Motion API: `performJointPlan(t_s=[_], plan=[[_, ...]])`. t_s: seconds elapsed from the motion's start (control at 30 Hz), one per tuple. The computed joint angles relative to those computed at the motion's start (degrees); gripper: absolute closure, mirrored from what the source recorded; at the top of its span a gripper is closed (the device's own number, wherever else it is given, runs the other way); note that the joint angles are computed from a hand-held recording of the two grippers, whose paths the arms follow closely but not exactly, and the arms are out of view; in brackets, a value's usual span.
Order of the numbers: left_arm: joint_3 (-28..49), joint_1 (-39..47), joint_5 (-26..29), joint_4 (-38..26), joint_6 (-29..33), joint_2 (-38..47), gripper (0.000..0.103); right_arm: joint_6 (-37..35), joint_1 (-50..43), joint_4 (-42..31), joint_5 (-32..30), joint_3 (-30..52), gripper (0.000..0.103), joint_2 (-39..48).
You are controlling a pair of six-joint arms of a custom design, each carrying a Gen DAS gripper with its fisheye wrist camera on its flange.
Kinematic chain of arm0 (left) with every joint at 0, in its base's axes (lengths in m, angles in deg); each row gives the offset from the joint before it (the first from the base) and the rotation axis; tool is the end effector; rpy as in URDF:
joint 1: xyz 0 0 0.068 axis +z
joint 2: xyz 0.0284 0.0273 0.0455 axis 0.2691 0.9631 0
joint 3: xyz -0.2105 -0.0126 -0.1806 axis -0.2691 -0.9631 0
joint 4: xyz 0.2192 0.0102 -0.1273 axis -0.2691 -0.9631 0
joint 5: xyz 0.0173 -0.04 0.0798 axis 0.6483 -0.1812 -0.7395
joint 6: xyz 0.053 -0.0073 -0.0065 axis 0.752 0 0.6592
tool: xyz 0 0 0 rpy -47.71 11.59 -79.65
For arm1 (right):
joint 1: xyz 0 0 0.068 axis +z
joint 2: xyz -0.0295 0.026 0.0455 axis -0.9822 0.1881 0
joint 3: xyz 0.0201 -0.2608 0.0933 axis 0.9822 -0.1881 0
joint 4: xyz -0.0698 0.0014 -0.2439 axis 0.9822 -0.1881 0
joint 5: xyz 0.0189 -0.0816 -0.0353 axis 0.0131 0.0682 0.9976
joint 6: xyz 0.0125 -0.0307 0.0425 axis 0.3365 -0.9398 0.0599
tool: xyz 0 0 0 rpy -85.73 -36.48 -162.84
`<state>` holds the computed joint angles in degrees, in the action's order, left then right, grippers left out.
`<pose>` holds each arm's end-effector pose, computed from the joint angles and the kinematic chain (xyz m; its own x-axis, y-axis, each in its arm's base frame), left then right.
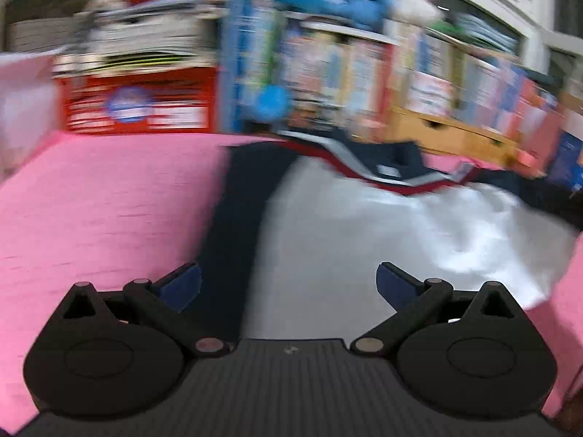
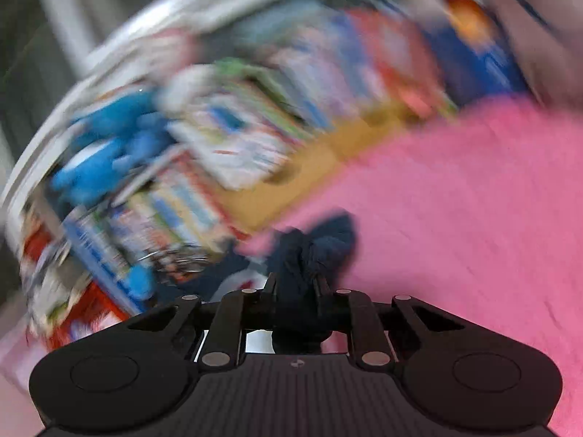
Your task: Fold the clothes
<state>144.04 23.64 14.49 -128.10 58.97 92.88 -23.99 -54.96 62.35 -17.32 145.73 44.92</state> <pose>0.1682 0.0221 0.3419 -0.5517 -0.1675 -0.8170 -0.1491 0.9836 -0.1010 0.2318 0.0953 0.3534 -0.3836 0.3850 -0.8394 -0.0055 0.9080 0.4190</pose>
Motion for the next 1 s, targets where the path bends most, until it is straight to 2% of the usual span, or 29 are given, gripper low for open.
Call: performJointPlan(t_s=[0.1, 0.17, 0.23, 0.3, 0.37, 0.47, 0.57, 0.67, 0.7, 0.77, 0.83, 0.93, 1.0], plan=[[-0.49, 11.43, 4.71, -1.76, 2.76, -1.08, 0.000, -10.55, 16.81, 1.43, 12.40, 9.57, 0.087, 9.37], [-0.97, 20.47, 11.53, -2.54, 4.71, -1.14, 0.000, -17.25, 25.69, 2.71, 16.09, 15.93, 0.087, 17.56], [-2.04, 26.70, 15.50, -2.59, 6.57, -0.90, 0.000, -24.76, 32.57, 4.77, 17.76, 21.56, 0.088, 26.40], [-3.04, 32.39, 18.87, -2.51, 8.47, -0.29, 0.000, -30.06, 37.15, 5.00, 16.65, 26.58, 0.089, 33.85], [-3.78, 36.37, 20.77, -2.48, 9.75, 0.76, 0.000, -32.05, 40.08, 3.14, 15.46, 30.48, 0.089, 39.13], [-5.51, 41.19, 24.67, -2.05, 11.79, 0.28, 0.000, -32.40, 42.43, -0.80, 17.57, 34.33, 0.089, 44.44], [-5.92, 42.82, 26.80, -1.67, 12.39, 0.39, 0.000, -30.87, 41.96, -2.03, 16.29, 34.13, 0.089, 44.62], [-6.72, 42.35, 26.12, -0.73, 12.54, -0.11, 0.000, -32.38, 41.67, -0.40, 14.79, 32.22, 0.085, 42.55], [-6.97, 42.16, 25.91, -0.31, 12.49, -0.11, 0.000, -33.30, 41.59, 0.08, 14.56, 31.30, 0.082, 41.62], [-7.38, 41.87, 25.58, 0.32, 12.39, -0.21, 0.000, -34.67, 42.26, 1.86, 16.07, 27.05, 0.058, 38.42], [-7.75, 41.73, 25.30, 0.57, 12.26, -0.64, 0.000, -36.06, 43.14, 3.40, 18.65, 22.74, 0.047, 35.20], [-8.24, 41.31, 24.35, 0.51, 12.10, -1.56, 0.000, -40.22, 44.55, 4.51, 23.56, 18.85, 0.042, 32.82], [-8.40, 40.74, 23.53, 0.52, 11.88, -1.93, 0.000, -45.94, 45.72, 6.35, 26.57, 17.10, 0.042, 32.77]])
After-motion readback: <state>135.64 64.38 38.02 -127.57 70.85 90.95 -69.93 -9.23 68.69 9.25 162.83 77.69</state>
